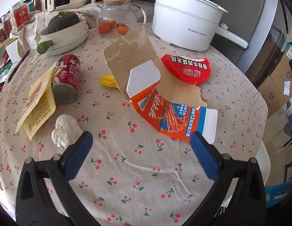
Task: Collect trash
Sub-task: 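Grasp the torn orange paper box with the left tool, then grasp the red snack bag with the right tool while the left tool lifts the paper box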
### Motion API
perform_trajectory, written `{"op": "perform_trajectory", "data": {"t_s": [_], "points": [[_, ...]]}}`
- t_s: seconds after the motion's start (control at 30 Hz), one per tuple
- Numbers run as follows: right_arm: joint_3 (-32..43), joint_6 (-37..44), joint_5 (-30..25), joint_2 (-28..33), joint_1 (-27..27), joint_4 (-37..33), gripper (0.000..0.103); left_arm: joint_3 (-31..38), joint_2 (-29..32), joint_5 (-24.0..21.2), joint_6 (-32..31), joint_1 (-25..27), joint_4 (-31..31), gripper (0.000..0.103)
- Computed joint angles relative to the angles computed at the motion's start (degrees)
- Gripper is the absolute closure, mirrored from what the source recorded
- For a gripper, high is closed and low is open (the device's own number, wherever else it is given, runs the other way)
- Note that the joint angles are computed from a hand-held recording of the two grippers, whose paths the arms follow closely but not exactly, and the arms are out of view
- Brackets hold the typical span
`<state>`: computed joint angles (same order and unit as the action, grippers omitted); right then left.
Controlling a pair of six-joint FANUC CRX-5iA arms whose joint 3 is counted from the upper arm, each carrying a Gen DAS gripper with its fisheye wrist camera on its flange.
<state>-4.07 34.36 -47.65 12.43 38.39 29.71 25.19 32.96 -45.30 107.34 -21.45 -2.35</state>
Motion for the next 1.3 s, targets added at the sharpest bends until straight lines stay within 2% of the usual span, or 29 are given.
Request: {"op": "perform_trajectory", "data": {"t_s": [0.03, 0.1, 0.13, 0.23, 0.3, 0.37, 0.43, 0.5, 0.53, 0.73, 0.87, 0.9, 0.93, 1.1, 1.3], "points": [[0.79, 0.48, -0.05, 0.54, -0.13, -0.49, 0.000, 0.26, 0.53, 0.52, 0.09, 0.10, 0.93, 0.001], [2.35, 1.18, -0.06, 1.55, -0.45, -1.61, 0.000, 0.16, 1.32, 2.76, -0.97, 0.62, 3.52, 0.009], [3.09, 1.36, -0.02, 2.03, -0.61, -2.15, 0.000, 0.74, 1.71, 3.48, -0.29, 0.54, 3.13, 0.016], [4.77, 1.56, 0.49, 3.04, -1.00, -3.60, 0.000, 1.14, 2.42, 6.22, -0.19, 0.57, 3.70, 0.024], [5.68, 1.86, 0.72, 3.60, -1.21, -4.50, 0.000, 2.24, 3.26, 6.13, 0.72, 0.52, 3.40, 0.037], [6.43, 2.08, 0.65, 4.13, -1.31, -5.14, 0.000, 3.92, 4.19, 4.94, 2.91, 0.33, 1.82, 0.061], [6.96, 2.23, 0.35, 4.61, -1.34, -5.58, 0.000, 4.90, 4.57, 4.28, 5.07, 0.11, 0.11, 0.076], [7.30, 2.10, 0.08, 5.05, -1.31, -5.63, 0.000, 3.69, 4.09, 5.95, 4.23, 0.30, 1.58, 0.079], [7.29, 1.70, 0.11, 5.20, -1.34, -5.45, 0.000, 3.17, 3.71, 6.49, 3.79, 0.29, 1.99, 0.084], [8.02, 0.62, 2.84, 6.21, -2.62, -7.84, 0.000, 0.72, -0.47, 7.15, 1.01, -0.28, 2.49, 0.092], [13.47, 2.92, 2.76, 9.90, -3.71, -11.66, 0.000, -2.88, -4.29, 7.77, -3.38, -0.07, 3.65, 0.094], [14.74, 3.60, 3.48, 10.86, -3.95, -12.69, 0.000, -4.09, -5.22, 8.37, -4.48, 0.15, 4.15, 0.098], [16.40, 4.82, 3.99, 12.03, -4.25, -14.19, 0.000, -5.52, -6.28, 9.07, -5.45, 0.40, 4.71, 0.100], [25.09, 11.97, 6.49, 18.31, -6.72, -24.86, 0.000, -13.62, -11.07, 13.12, -11.45, 2.54, 11.61, 0.100], [29.45, 13.67, 12.62, 23.09, -8.53, -31.95, 0.000, -16.59, -12.90, 13.68, -13.32, 4.03, 13.55, 0.100]]}}
